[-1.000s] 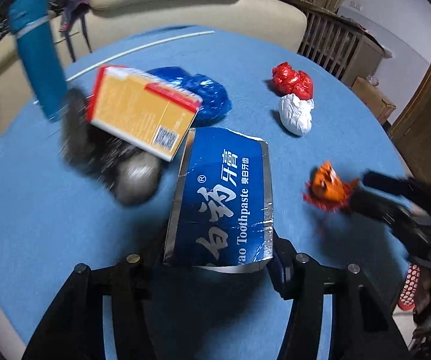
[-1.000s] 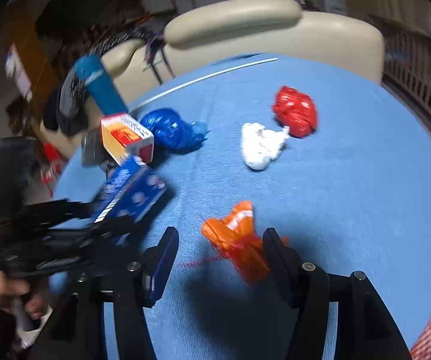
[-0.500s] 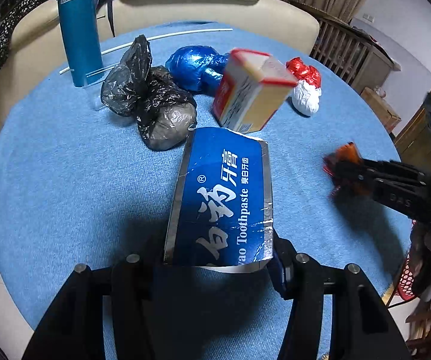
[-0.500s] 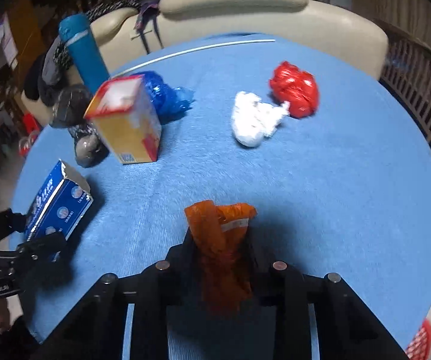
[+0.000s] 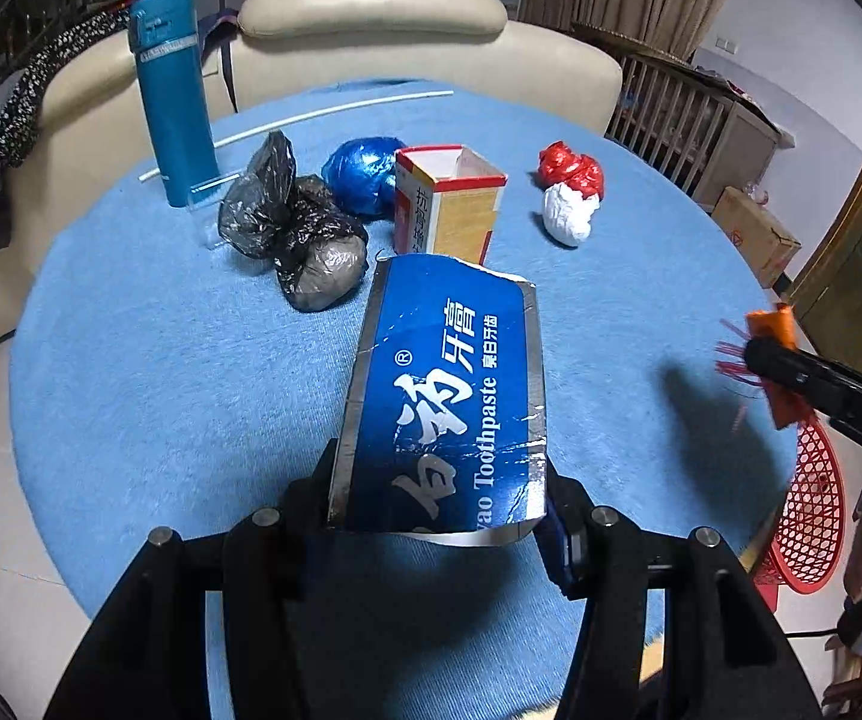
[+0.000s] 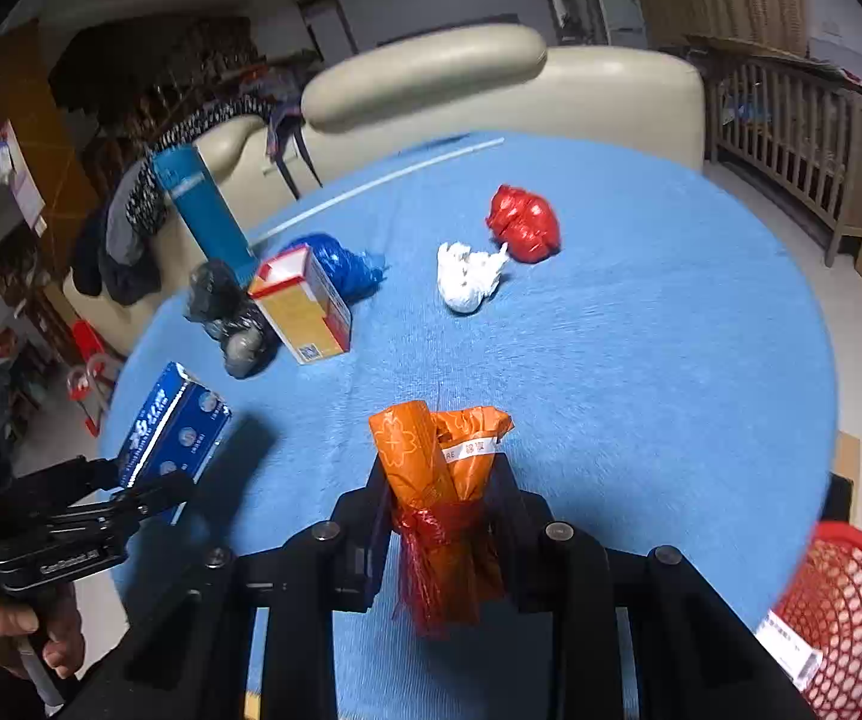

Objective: Collect trash
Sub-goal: 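Carry both items to the red basket while the right tool releases the orange wrapper inside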

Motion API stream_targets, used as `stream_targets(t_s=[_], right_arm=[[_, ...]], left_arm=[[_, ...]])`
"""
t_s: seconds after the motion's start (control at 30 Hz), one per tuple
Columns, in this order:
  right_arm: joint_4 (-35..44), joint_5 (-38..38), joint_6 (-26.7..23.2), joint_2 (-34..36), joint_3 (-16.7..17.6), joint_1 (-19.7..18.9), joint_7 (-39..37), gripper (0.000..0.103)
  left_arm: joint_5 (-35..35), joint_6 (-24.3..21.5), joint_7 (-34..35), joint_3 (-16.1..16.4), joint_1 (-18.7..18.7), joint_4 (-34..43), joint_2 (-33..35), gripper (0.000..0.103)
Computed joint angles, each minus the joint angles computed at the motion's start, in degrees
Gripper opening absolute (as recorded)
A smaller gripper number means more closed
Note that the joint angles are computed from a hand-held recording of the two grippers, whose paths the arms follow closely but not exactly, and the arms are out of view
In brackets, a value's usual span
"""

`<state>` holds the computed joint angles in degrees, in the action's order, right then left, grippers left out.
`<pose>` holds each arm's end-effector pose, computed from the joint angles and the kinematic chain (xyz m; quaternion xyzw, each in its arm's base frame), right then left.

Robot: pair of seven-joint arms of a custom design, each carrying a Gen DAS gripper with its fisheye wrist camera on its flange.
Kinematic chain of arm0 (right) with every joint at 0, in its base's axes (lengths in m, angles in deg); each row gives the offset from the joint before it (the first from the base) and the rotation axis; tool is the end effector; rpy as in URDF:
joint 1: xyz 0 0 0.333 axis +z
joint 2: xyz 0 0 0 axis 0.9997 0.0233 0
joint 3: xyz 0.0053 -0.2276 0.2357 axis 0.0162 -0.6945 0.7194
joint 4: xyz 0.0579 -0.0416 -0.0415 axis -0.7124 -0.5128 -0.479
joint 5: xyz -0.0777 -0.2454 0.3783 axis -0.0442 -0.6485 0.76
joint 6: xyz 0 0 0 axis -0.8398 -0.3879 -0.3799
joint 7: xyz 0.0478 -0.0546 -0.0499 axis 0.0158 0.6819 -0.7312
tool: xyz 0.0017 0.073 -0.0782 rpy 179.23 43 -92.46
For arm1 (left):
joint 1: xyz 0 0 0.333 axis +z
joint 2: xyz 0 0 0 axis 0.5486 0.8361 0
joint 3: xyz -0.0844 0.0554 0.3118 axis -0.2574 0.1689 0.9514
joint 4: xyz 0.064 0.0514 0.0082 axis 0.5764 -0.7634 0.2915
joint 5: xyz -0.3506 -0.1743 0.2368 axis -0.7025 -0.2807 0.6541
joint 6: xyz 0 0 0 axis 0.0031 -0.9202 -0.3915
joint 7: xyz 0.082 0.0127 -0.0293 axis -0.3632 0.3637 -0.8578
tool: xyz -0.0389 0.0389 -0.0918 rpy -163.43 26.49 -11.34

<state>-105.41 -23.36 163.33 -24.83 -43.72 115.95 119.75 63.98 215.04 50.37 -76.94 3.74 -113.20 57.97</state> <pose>0.6548 0.3665 0.4334 -0.6040 0.6984 -0.1895 0.3340 0.7107 -0.4768 0.4051 -0.5445 0.7756 -0.2901 0.1336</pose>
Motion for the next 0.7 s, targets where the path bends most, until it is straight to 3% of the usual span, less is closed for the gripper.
stream_targets(t_s=[0.1, 0.23, 0.5, 0.7], right_arm=[[-4.44, -5.96, 1.41, -4.02, -2.41, 2.24, 7.74, 0.032], [-9.91, -15.15, 2.17, -9.25, -2.88, 2.52, 18.98, 0.032], [-20.01, -31.35, -0.22, -19.82, 0.36, -1.12, 37.93, 0.032], [-27.08, -32.95, -2.85, -25.95, 3.89, -6.04, 42.85, 0.032]], left_arm=[[1.53, 1.82, -1.71, 0.99, -1.07, -3.43, -2.65, 0.058], [3.78, 4.0, -3.51, 1.65, -2.16, -6.37, -5.24, 0.058], [9.02, 7.26, -6.4, 2.45, -4.44, -9.84, -8.94, 0.058], [10.66, 7.68, -6.12, 1.68, -4.94, -9.09, -8.48, 0.058]])
